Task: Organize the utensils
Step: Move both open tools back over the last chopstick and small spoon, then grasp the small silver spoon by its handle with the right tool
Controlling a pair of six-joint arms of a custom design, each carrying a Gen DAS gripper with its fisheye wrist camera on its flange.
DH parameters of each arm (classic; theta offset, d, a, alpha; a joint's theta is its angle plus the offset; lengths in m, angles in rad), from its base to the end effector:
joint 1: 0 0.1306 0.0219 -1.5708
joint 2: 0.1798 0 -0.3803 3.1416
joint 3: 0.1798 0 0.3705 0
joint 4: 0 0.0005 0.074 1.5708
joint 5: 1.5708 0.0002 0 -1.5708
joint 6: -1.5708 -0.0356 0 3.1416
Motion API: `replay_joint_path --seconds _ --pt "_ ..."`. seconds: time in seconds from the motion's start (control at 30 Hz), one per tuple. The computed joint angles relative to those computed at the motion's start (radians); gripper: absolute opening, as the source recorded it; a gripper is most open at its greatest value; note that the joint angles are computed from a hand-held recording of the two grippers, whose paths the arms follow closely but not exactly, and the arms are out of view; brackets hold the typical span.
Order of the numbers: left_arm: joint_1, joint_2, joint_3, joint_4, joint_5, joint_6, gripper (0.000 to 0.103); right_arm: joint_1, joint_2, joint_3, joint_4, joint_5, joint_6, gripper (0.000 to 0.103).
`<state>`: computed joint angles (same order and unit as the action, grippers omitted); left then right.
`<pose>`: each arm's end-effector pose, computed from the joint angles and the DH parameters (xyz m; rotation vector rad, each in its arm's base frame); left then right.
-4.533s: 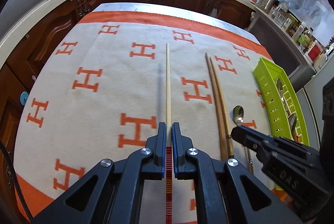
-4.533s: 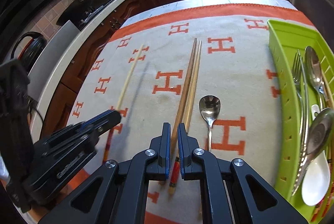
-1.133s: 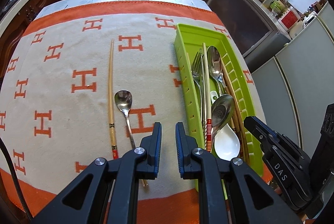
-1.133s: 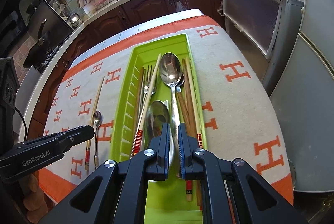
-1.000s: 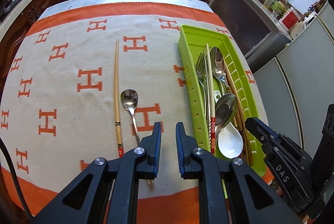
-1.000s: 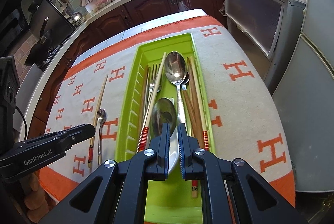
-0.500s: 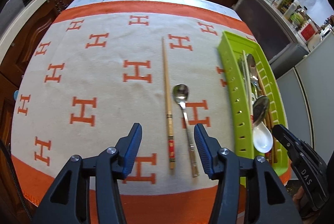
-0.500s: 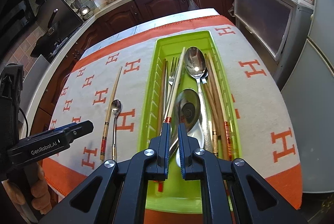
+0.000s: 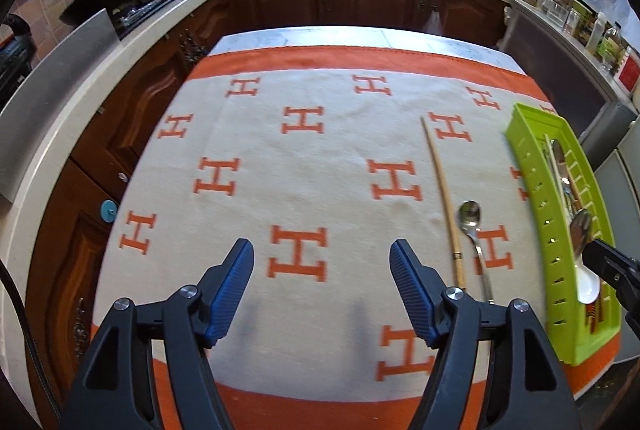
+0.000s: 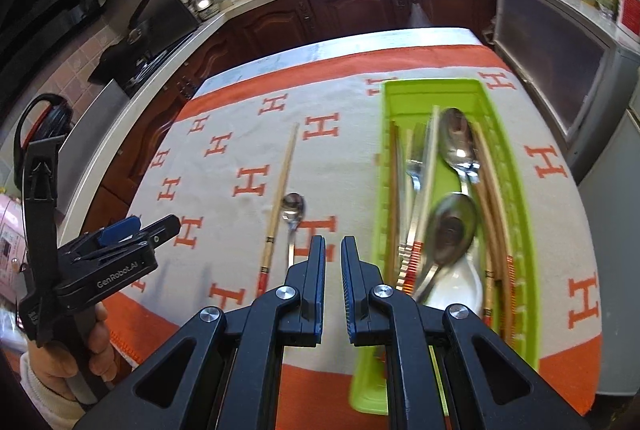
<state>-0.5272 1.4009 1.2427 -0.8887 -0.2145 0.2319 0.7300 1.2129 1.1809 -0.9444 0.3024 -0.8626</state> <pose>0.3888 -0.2182 0.3582 0.3057 2.5611 0.0017 0.2944 0.2486 0.4035 0.2823 2.4892 0.2811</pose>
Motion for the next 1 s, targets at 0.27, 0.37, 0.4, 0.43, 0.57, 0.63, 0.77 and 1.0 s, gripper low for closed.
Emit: replay_joint_path --seconds 0.27,0.37,0.4,0.43,0.57,0.63,0.77,1.0 --pt "0.055 0.0 -0.03 0.025 0.045 -0.015 0.07 -0.006 0.194 0.137 -0.013 -0.088 0.038 0.012" --pt "0.07 0.005 -0.037 0.034 0.06 -0.018 0.07 -0.012 0.246 0.155 -0.028 -0.102 0.033 0.012" --pt "0.077 0.007 -0.039 0.037 0.067 -0.02 0.07 -0.011 0.264 0.166 -0.039 -0.102 0.031 0.012" --pt "0.083 0.01 -0.041 0.04 0.072 -0.021 0.07 -0.01 0.271 0.165 -0.041 -0.102 0.032 0.012" --pt "0.104 0.025 -0.044 0.046 0.095 -0.02 0.07 -0.01 0.31 0.182 -0.062 -0.094 0.034 0.012" --pt "0.11 0.034 -0.043 0.047 0.104 -0.022 0.07 -0.012 0.327 0.191 -0.075 -0.091 0.029 0.012" --pt "0.114 0.043 -0.045 0.052 0.12 -0.025 0.07 -0.014 0.35 0.199 -0.091 -0.082 0.031 0.012" --pt "0.109 0.056 -0.042 0.052 0.135 -0.027 0.07 0.014 0.381 0.23 -0.123 -0.001 0.077 0.012"
